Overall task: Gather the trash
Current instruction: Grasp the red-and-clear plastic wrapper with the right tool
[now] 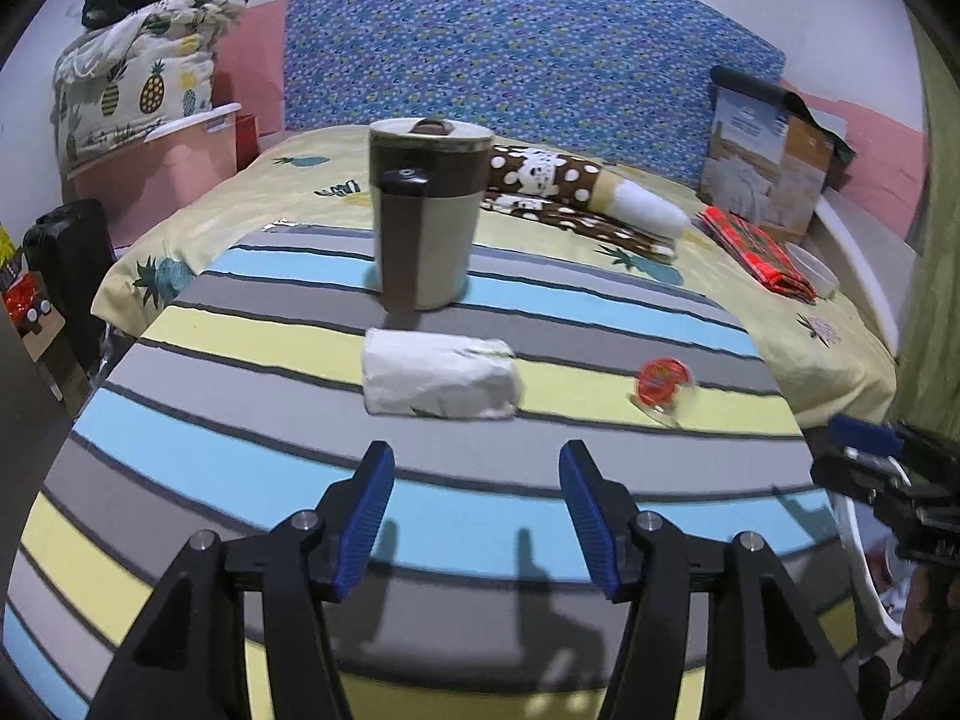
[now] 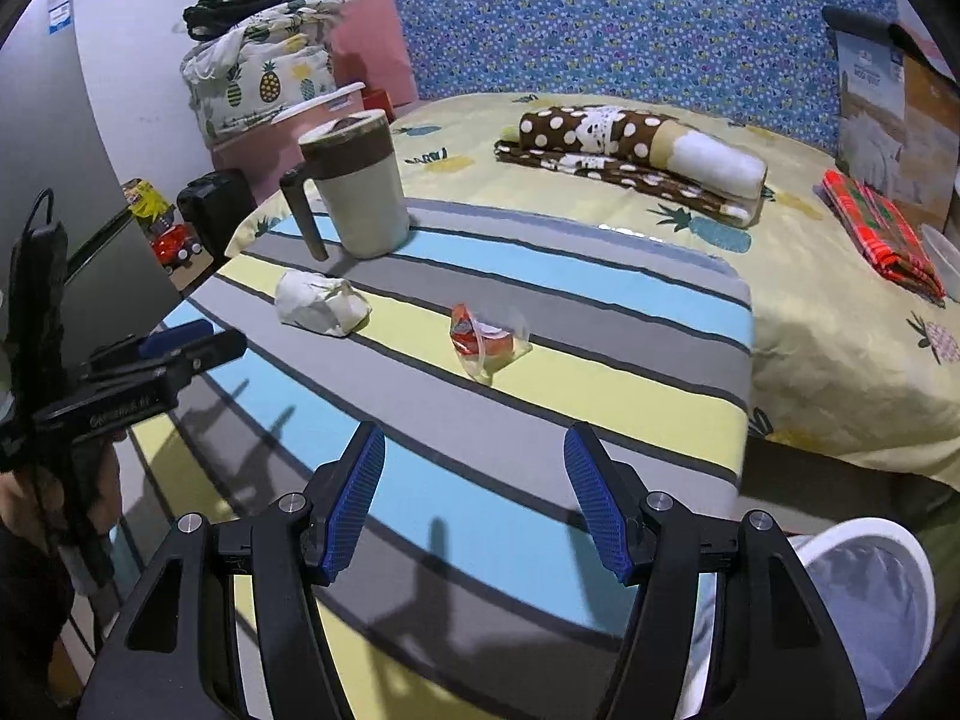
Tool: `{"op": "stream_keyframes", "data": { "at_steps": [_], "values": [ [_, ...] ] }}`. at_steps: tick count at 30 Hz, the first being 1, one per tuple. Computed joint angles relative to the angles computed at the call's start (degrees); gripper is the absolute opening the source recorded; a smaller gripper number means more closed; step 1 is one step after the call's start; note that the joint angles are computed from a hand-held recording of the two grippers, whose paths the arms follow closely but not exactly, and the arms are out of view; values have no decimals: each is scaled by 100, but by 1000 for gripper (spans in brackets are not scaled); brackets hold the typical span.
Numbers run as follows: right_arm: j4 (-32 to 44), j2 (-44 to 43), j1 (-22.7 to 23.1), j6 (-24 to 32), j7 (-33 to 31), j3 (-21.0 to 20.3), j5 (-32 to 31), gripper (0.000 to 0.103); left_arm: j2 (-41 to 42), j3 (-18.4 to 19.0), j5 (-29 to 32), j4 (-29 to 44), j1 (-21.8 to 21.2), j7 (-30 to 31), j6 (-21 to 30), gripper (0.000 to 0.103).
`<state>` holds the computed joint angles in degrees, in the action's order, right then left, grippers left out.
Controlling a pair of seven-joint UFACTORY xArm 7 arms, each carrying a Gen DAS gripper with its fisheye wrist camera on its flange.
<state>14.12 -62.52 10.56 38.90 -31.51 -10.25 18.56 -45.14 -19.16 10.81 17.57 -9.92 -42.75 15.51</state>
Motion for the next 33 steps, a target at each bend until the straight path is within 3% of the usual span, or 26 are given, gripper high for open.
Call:
{"op": "stream_keyframes", "data": {
  "at_steps": [10, 16, 18, 21, 23, 26, 29, 31, 33],
  "values": [
    [166, 866, 354, -596, 14, 113, 134, 64, 946, 192, 223, 195, 717, 539, -1098, 66],
    [296, 1323, 566, -897, 43, 81, 340, 64, 1571, 648, -23, 384, 550, 1170, -1547, 68],
    [336, 1470, 607, -1006, 85, 113, 378, 62, 1723, 874, -168, 452, 328, 1408, -1567, 68],
    [399, 1749, 648, -1204, 188, 193, 397, 57, 1821, 1492, -549, 463, -396, 1854, -1527, 68],
    [429, 1894, 637, -1313, 276, 252, 378, 46, 1768, 1629, -753, 421, -627, 2050, -1449, 68],
    [465, 2052, 626, -1398, 374, 287, 335, 31, 1604, 2217, -1189, 321, -1427, 2537, -1363, 68],
    [453, 2060, 552, -1404, 486, 327, 249, 8, 1313, 2421, -1503, 203, -1886, 2889, -1204, 68],
    [415, 1969, 512, -1386, 522, 298, 218, 8, 1131, 2440, -1646, 149, -2098, 3117, -1150, 68],
    [403, 1882, 480, -1334, 520, 228, 198, 7, 912, 1977, -1611, 52, -1775, 3107, -1166, 68]
  ]
}}
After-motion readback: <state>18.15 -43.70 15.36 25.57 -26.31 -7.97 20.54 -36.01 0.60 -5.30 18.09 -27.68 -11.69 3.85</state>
